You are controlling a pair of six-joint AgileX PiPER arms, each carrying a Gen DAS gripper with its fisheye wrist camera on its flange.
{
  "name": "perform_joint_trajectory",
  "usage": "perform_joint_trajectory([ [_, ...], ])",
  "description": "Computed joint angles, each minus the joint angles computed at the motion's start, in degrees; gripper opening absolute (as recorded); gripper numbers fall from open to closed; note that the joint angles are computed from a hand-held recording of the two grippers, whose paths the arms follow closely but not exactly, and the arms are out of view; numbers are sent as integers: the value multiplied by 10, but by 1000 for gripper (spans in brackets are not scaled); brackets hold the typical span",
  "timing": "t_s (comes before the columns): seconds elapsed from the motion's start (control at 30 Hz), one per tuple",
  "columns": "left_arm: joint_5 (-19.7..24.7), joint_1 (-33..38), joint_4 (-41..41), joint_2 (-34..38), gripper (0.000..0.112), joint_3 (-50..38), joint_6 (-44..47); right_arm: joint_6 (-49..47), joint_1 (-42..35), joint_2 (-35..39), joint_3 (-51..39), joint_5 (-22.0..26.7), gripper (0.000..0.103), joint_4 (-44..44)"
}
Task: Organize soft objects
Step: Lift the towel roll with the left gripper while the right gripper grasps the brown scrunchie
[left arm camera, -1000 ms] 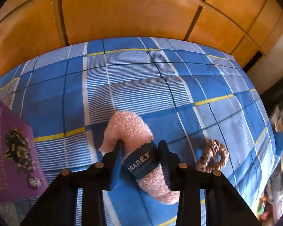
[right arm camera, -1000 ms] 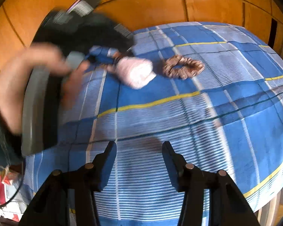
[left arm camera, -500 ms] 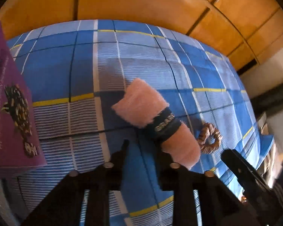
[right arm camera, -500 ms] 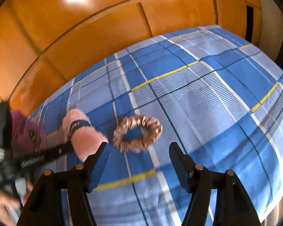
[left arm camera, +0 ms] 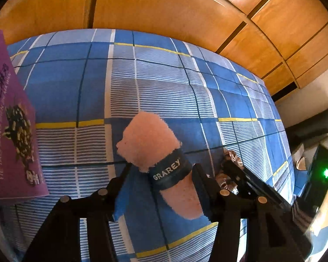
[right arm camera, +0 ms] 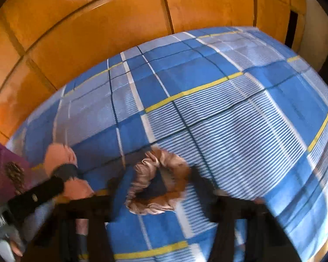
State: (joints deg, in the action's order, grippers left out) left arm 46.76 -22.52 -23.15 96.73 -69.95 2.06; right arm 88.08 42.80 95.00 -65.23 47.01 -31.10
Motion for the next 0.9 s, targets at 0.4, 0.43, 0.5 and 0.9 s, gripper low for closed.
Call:
perform_joint_trajectory([
  [0.4,4,-92,170,66,66,-75,-165,7,31,-74,96,-16,7,-8],
  [0.43,2,-101,200,66,61,-73,-178,11,31,-75,99,-18,7,-11],
  [0.5,-19,-103,216,55,51,-51,-161,12,34,-72,97,-17,7,-15],
  [0.9,-37,-56,144,-41,44,58,5,87,8,-151,200,-158,33,-46],
])
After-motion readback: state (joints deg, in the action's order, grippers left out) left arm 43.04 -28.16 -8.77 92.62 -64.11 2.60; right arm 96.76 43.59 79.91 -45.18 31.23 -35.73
